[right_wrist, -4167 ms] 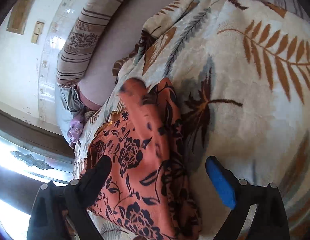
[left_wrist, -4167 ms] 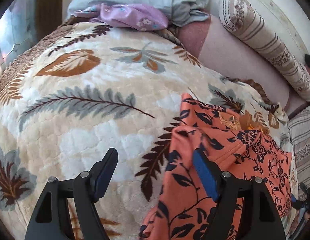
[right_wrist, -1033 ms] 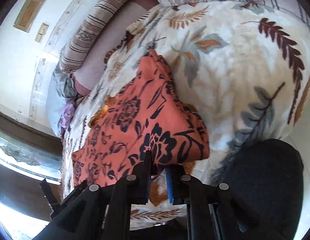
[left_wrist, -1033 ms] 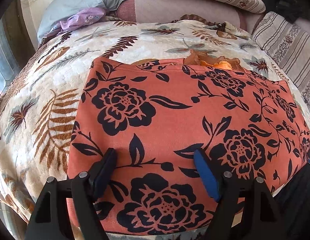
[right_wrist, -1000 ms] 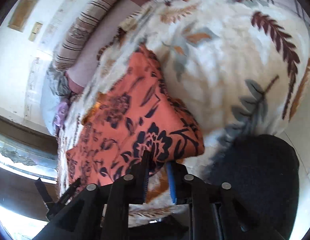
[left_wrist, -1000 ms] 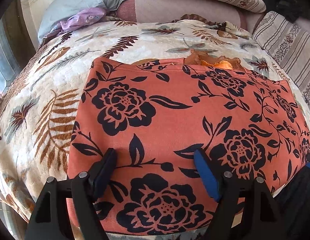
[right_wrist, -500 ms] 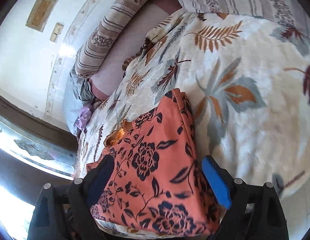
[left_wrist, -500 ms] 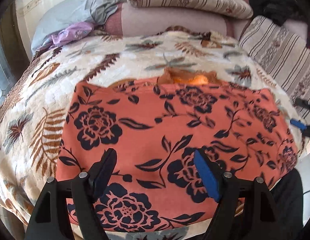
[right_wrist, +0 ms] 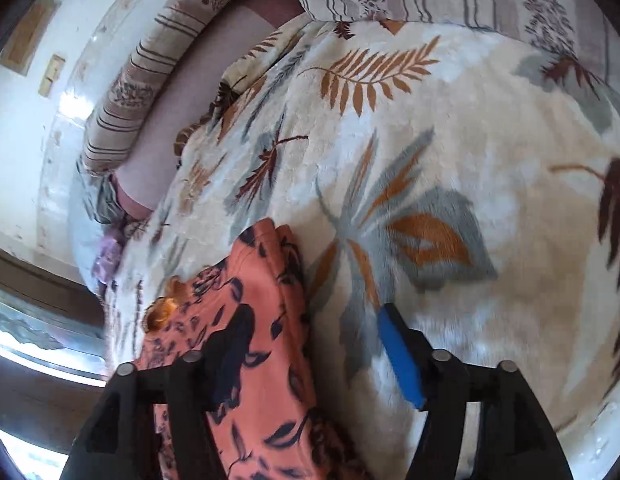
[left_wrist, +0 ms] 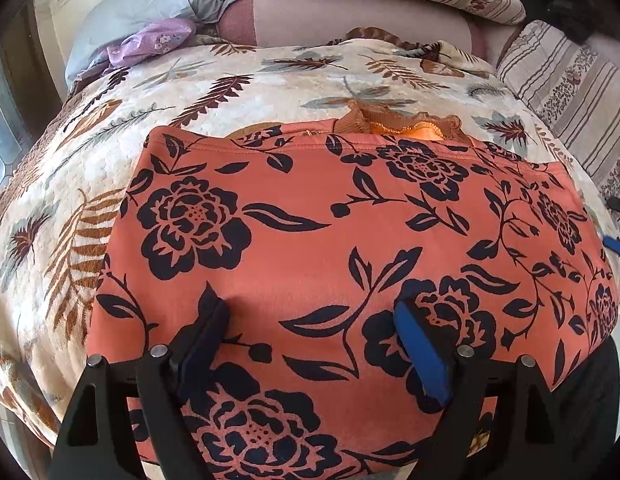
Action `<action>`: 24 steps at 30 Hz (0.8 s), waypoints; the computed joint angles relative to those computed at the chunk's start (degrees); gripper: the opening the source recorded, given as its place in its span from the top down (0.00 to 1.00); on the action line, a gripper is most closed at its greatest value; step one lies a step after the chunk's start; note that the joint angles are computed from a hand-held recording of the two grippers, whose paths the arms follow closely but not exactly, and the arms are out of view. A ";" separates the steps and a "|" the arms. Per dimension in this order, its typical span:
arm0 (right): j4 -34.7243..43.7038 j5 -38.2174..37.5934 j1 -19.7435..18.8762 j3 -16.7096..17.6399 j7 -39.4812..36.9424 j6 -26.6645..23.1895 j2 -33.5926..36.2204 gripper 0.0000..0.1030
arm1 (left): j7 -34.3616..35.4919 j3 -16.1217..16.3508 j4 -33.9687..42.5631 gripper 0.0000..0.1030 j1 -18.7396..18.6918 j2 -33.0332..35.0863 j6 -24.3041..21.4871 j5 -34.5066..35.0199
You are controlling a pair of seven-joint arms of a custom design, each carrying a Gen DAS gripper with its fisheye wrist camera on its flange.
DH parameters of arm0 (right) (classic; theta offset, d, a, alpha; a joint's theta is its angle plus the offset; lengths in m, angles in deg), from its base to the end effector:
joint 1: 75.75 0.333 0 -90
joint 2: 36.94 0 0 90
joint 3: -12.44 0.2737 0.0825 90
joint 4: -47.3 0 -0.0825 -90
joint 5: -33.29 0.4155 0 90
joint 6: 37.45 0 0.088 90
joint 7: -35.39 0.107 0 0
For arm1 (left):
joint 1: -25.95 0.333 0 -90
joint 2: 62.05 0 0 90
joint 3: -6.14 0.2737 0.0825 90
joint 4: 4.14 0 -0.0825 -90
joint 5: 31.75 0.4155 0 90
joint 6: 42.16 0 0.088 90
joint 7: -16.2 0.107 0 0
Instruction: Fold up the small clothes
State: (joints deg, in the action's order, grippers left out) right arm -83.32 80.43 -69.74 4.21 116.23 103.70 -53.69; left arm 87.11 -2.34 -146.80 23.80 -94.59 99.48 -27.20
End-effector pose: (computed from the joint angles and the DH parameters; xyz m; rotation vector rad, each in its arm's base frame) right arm 0.5404 -0.0244 0.4693 -1.2687 1.9569 0.1300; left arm 0.4643 -0.0894 0.4946 -1.9944 1.8046 -0.5433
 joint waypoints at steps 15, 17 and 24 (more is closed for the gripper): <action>-19.21 17.79 9.38 -0.27 3.25 -0.89 -13.64 0.15 | -3.07 0.48 1.38 0.16 -1.28 -1.02 -0.73 -3.91; -18.93 17.70 9.42 0.03 3.33 0.63 -14.00 0.15 | -3.03 0.97 1.16 0.16 -1.36 -1.32 -1.23 -4.48; -15.22 13.83 9.50 0.32 4.69 6.09 -11.74 0.16 | -2.47 1.39 0.70 0.16 -1.56 -1.50 -1.13 -5.46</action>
